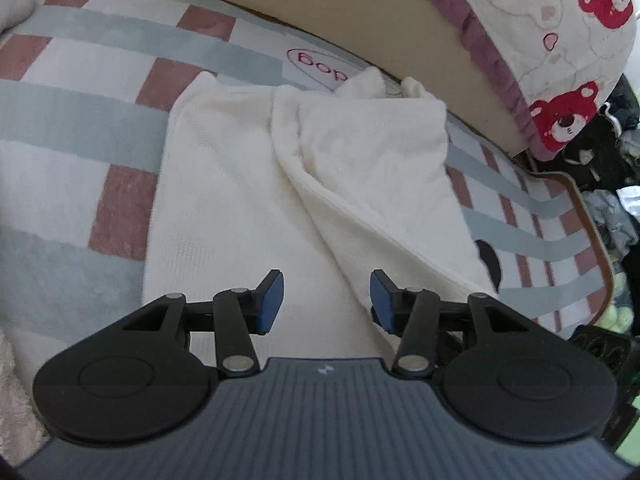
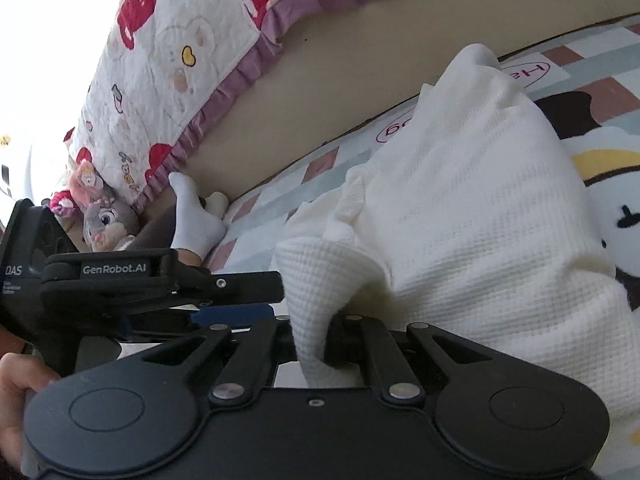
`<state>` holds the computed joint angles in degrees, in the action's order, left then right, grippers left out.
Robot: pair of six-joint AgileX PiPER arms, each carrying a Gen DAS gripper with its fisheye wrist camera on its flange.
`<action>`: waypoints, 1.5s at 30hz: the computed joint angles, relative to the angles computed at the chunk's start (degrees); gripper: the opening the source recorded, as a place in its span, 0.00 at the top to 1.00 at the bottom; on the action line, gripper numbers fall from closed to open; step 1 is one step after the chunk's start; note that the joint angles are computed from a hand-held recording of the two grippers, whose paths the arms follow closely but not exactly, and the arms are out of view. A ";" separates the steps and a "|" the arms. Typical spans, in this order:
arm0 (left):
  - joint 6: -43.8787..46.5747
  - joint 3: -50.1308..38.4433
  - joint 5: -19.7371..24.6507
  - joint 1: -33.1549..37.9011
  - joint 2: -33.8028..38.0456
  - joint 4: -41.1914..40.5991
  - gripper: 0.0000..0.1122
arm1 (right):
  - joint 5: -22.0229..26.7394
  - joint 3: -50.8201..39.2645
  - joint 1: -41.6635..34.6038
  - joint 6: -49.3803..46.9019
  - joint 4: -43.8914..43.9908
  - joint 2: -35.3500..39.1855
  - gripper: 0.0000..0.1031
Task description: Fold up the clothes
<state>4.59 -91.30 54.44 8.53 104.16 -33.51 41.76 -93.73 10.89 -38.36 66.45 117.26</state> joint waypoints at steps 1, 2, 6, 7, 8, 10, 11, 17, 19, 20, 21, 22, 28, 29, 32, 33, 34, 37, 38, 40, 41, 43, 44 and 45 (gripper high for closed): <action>-0.05 0.68 -0.58 -0.03 -0.41 0.37 0.57 | 0.05 0.32 0.01 -0.29 0.32 0.07 0.93; 0.13 1.26 -1.00 0.10 -0.72 0.21 0.57 | 0.32 1.20 -0.28 -1.18 1.44 -0.02 0.93; 1.96 2.28 -1.56 1.30 -1.11 -3.56 0.57 | 2.85 2.72 -1.97 -3.94 6.88 0.58 0.93; 2.51 2.40 -1.68 1.52 -1.19 -4.69 0.57 | 3.37 2.89 -2.21 -4.59 7.88 0.69 0.93; 3.24 2.60 -1.86 1.68 -1.31 -5.89 0.56 | 3.67 2.92 -2.24 -5.31 8.50 0.72 0.93; 3.93 2.94 -2.10 1.58 -1.43 -7.19 0.54 | 4.37 2.79 -2.04 -7.48 9.90 0.66 0.93; 3.25 2.54 -1.61 1.31 -1.14 -6.87 0.54 | 4.74 2.59 -1.83 -8.62 10.28 0.59 0.93; -9.09 -7.09 7.10 -1.27 3.02 0.83 0.54 | 4.62 -0.16 -0.97 -2.71 4.59 1.47 0.93; -11.60 -8.94 7.41 -2.50 3.46 3.10 0.54 | 4.90 -1.07 -1.00 -0.67 3.21 1.94 0.93; -13.77 -10.27 8.27 -3.38 4.02 4.60 0.54 | 4.94 -1.48 -0.97 -0.03 2.71 2.16 0.93; -15.84 -11.25 8.99 -4.23 4.48 5.81 0.54 | 5.05 -1.89 -0.95 0.49 2.35 2.41 0.93; -17.88 -12.27 9.76 -5.07 4.97 6.98 0.54 | 5.62 -2.24 -1.15 1.03 2.66 2.75 0.92; -23.15 -11.87 9.99 -7.80 4.43 8.53 0.54 | 9.12 -2.55 -3.62 3.64 4.28 3.63 0.90; -23.90 -11.81 9.93 -8.27 4.27 9.10 0.53 | 8.95 -1.84 -3.73 2.74 4.85 3.43 0.91; -26.44 -11.63 7.93 -11.62 3.09 17.92 0.51 | 7.41 -1.52 -2.93 0.34 4.80 3.24 0.92; -27.40 -11.27 7.05 -12.92 2.63 21.69 0.50 | 6.79 -1.75 -2.52 -0.23 4.30 3.30 0.92; -28.13 -11.22 6.86 -13.52 2.60 23.56 0.50 | 6.32 -2.24 -2.09 -0.21 3.22 3.48 0.92; -30.04 -12.64 7.89 -14.05 3.62 25.35 0.50 | 5.85 -3.36 -1.52 0.84 0.26 3.75 0.92; -30.72 -13.39 8.38 -14.29 4.07 26.08 0.50 | 5.67 -3.42 -1.46 0.87 -0.08 3.74 0.92; -32.02 -15.98 10.06 -14.95 5.45 27.97 0.50 | 5.70 -3.58 -1.58 1.00 -0.11 3.89 0.92; -32.20 -17.44 10.94 -15.17 6.30 28.49 0.50 | 5.79 -3.65 -1.74 1.21 0.06 3.97 0.92; -32.01 -19.26 11.85 -15.49 7.57 29.10 0.50 | 5.82 -3.71 -2.02 1.84 0.25 4.14 0.92; -31.62 -19.87 12.15 -15.68 8.08 29.70 0.50 | 5.81 -3.74 -2.16 2.20 0.31 4.22 0.92; -31.12 -20.16 12.16 -15.96 8.39 30.68 0.50 | 5.84 -3.80 -2.22 2.84 0.01 4.26 0.93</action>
